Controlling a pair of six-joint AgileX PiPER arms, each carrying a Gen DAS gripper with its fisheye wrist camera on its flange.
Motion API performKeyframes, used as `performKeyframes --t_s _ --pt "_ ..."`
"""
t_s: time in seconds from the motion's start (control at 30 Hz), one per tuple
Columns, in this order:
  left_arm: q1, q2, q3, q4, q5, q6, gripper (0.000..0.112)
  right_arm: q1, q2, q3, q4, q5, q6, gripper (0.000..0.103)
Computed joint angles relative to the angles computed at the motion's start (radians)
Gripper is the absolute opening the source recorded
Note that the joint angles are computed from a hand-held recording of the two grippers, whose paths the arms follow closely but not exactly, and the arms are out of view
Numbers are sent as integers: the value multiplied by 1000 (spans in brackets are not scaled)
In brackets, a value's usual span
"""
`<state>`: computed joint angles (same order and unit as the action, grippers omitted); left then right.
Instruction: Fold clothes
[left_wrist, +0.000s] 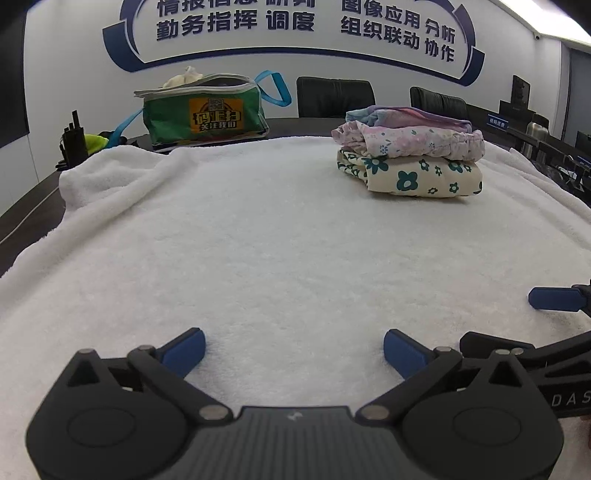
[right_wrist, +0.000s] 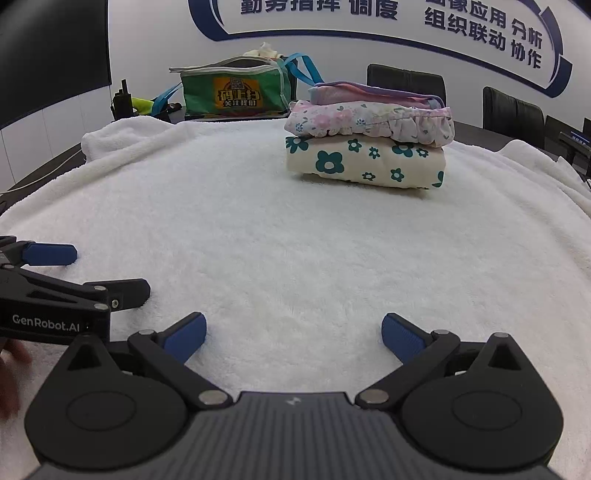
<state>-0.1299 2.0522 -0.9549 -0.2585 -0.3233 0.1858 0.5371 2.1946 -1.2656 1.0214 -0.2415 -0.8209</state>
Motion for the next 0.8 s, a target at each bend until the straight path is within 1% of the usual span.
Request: performKeyframes --t_s 0.2,0.33,0.43,0.5,0.57,0.6,0.8 --pt "5 -7 11 32 -5 -35 103 2 0 1 3 -1 0 103" --pt "-5 -17 28 -42 -18 23 103 1 -1 1 1 0 2 102" --pt "-4 -21 32 -53 -17 29 103 0 0 -1 5 2 -2 102" --pt "-3 -30 49 -45 -23 13 103 -1 2 -4 10 3 -6 102" --pt "4 -39 65 20 -29 -44 103 -3 5 -11 24 4 -21 102" --pt "3 -39 66 27 -29 -50 103 -4 7 -14 36 4 -33 102" --pt "-2 -36 64 -1 -31 -28 103 -4 9 -18 53 2 -50 102"
